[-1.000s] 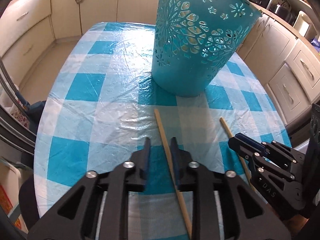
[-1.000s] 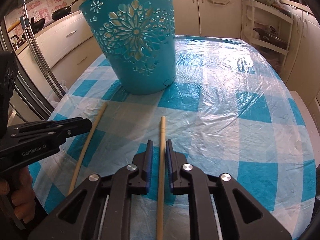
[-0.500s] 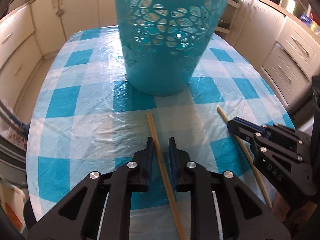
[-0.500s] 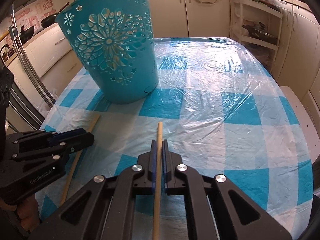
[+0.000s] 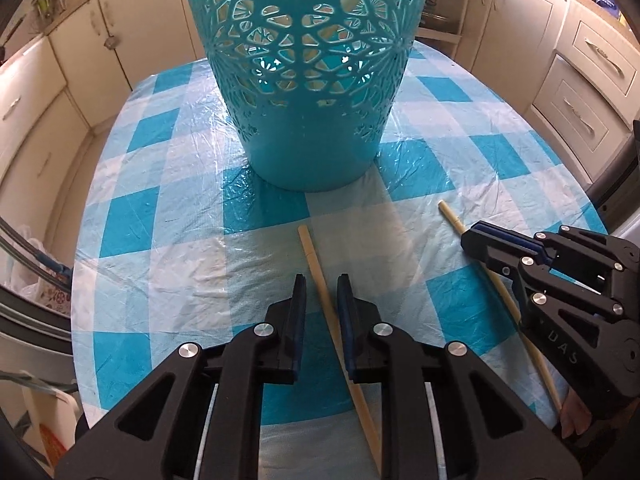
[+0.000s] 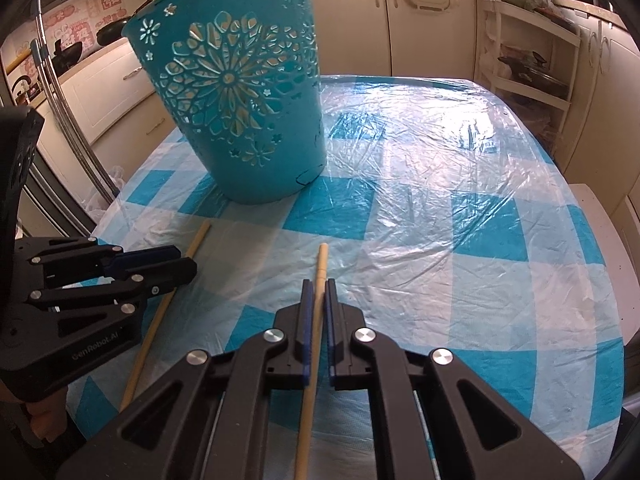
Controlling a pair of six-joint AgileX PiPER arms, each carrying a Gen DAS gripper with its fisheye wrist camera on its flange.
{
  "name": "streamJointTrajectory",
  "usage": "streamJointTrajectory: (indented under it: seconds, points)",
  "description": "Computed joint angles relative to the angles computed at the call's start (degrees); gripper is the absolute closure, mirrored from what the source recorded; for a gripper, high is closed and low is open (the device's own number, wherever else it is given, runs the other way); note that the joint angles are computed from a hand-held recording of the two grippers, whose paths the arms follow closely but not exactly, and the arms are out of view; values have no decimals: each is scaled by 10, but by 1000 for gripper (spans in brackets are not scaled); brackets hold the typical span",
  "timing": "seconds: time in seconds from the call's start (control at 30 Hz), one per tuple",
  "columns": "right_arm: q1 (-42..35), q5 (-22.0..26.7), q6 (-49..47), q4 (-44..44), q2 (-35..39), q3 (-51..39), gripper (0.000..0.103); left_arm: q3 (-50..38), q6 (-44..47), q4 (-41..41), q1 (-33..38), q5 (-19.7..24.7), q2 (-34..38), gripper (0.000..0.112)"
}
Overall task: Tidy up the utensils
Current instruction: 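Grasp another chopstick with the right gripper while the left gripper grasps one too, then lift the chopstick with the left gripper over the teal cup and release it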
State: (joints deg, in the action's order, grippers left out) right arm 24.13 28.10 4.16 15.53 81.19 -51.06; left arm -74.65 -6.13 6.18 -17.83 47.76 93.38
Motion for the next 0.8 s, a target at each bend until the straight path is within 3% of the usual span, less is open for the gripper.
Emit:
streamJointTrajectory:
  seconds: [0.17, 0.3, 0.4, 0.5, 0.73, 0.8]
  points:
    - [-13, -1, -35, 40, -2, 6, 97, 13, -11, 3, -5, -12, -8, 102]
    - [-9, -1, -21, 23, -3, 4, 97, 19, -17, 8, -9, -19, -11, 104]
    - [-9, -1, -43, 39, -4, 4, 89, 18, -18, 4, -8, -19, -9, 104]
    - [8, -2, -10, -3, -3, 0, 85, 17, -30, 9, -7, -22, -7, 104]
    - [15, -4, 13, -28, -2, -1, 86, 33, -29, 10, -6, -35, -19, 107]
    - [30, -2, 61, -80, -1, -6, 87, 42, -32, 11, -5, -39, -28, 107]
